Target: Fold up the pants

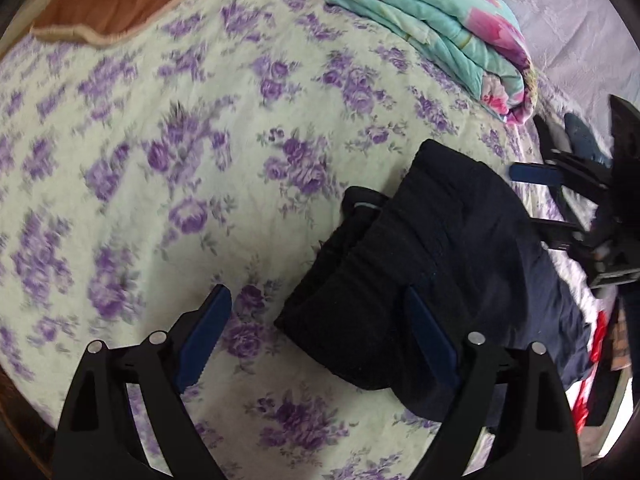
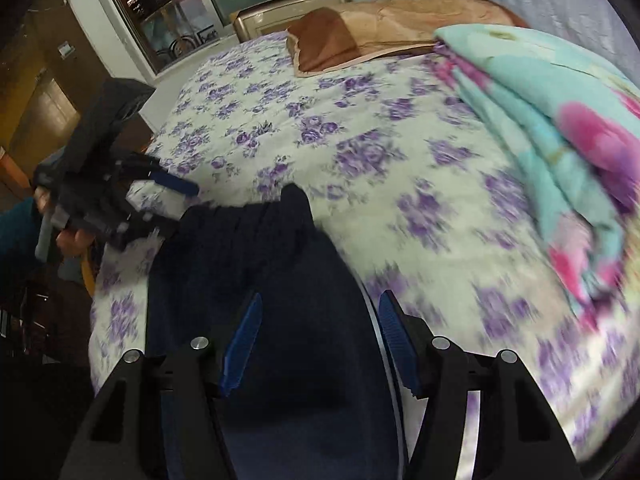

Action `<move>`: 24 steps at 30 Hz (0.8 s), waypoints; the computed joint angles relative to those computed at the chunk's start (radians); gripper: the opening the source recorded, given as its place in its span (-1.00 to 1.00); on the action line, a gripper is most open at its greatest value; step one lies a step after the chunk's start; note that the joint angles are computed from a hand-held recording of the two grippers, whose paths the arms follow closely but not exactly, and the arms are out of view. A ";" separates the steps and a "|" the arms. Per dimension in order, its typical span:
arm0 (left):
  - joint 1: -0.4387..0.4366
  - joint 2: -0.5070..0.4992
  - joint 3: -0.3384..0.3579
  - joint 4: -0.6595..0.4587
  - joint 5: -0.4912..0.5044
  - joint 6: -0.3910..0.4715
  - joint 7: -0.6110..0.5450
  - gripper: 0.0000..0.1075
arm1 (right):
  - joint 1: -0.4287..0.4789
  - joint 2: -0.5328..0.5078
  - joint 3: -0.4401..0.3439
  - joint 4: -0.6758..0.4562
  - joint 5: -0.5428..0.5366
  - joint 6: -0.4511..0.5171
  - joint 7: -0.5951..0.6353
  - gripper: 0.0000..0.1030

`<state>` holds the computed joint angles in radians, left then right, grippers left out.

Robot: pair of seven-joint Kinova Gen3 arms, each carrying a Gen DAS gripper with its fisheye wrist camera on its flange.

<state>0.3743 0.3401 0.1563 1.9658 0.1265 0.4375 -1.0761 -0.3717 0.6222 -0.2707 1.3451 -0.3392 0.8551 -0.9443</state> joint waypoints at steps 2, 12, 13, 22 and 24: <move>-0.090 0.011 0.079 0.042 0.081 -0.072 -0.065 0.60 | -0.052 0.066 0.020 -0.087 0.032 0.035 -0.035 0.01; -0.009 -0.134 0.072 0.197 -0.018 -0.241 -0.026 -0.23 | 0.113 0.052 -0.153 -0.074 -0.165 0.181 0.198 -0.83; 0.037 -0.154 0.039 0.207 -0.059 -0.235 0.011 -0.26 | 0.102 0.047 -0.144 -0.070 -0.164 0.192 0.206 -0.83; 0.229 -0.216 -0.162 0.269 -0.115 -0.188 0.149 -0.59 | -0.010 0.135 -0.028 -0.188 -0.199 0.212 0.194 -0.80; 0.138 -0.162 -0.099 0.246 -0.034 -0.136 0.084 -0.59 | -0.096 0.164 0.065 -0.202 -0.118 0.199 0.113 -0.70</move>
